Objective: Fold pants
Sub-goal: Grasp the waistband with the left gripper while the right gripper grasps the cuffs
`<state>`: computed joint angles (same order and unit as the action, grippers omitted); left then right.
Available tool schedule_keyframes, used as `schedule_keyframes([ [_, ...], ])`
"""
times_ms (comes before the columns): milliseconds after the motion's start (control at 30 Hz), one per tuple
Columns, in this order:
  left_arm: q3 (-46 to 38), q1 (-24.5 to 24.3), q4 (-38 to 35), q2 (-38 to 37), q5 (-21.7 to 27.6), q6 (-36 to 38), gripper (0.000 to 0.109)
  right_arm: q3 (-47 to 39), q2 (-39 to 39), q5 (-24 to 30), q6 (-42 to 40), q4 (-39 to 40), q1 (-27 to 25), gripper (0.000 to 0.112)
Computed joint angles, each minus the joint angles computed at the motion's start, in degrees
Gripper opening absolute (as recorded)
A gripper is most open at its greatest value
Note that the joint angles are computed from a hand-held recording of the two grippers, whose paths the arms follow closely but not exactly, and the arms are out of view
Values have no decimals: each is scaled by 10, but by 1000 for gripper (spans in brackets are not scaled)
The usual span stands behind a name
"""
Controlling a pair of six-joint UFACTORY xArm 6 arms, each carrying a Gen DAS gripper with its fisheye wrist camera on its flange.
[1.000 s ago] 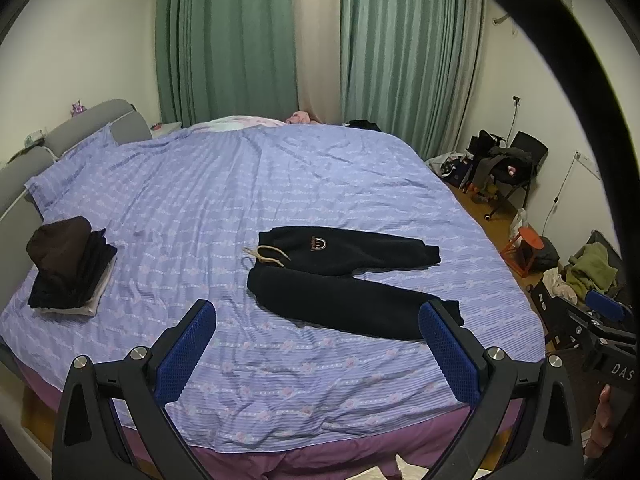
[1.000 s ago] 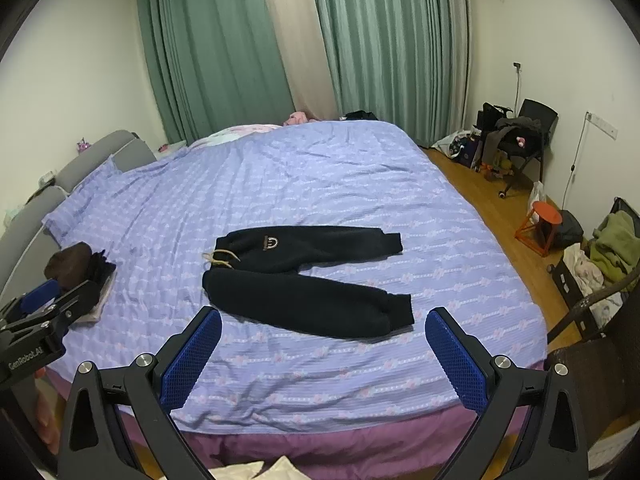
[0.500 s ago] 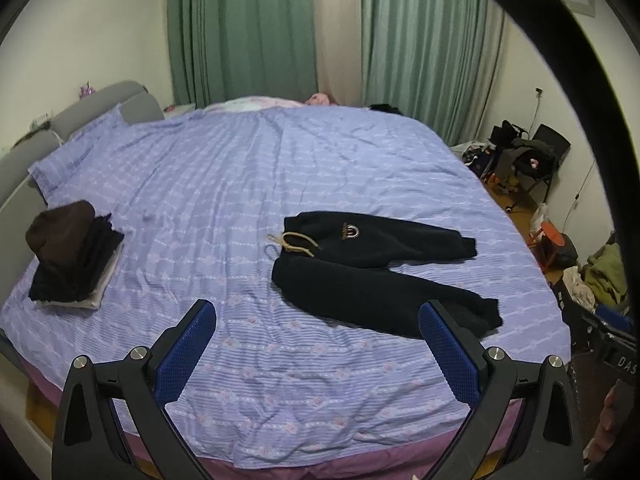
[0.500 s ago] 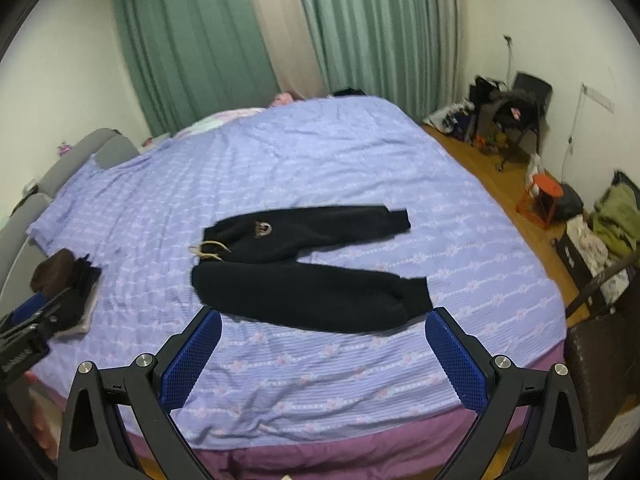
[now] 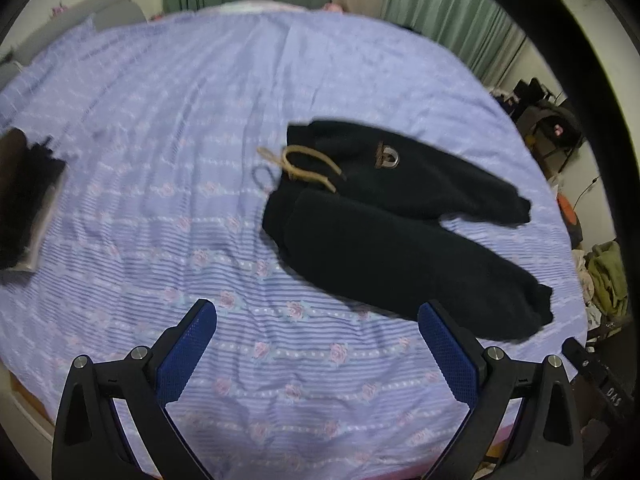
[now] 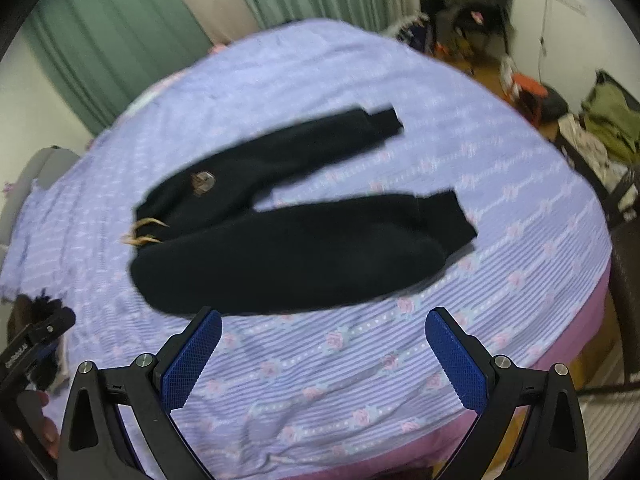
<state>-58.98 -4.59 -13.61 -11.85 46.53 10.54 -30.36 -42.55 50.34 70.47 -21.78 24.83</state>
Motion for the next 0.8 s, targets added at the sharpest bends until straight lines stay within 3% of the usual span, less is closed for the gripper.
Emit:
schedule_keyframes([
  [133,-16,-7,-13,66,-22,-2,102,14,66,-69,-28,38,-43,102],
  [333,-91,0,-70,194,6,-57,94,31,152,-151,-94,122,-105,96],
  [500,-130,-10,-93,260,29,-75,89,21,209,-151,-98,83,-125,96],
  [633,-147,-14,-96,287,37,-102,88,26,238,-177,-104,105,-145,94],
  [700,-155,-13,-104,291,47,-109,80,20,246,-183,-98,91,-147,84],
  [767,-169,-9,-106,293,67,-114,55,7,250,-181,-105,82,-148,68],
  [800,-172,-8,-100,289,72,-120,48,1,249,-174,-102,72,-147,52],
])
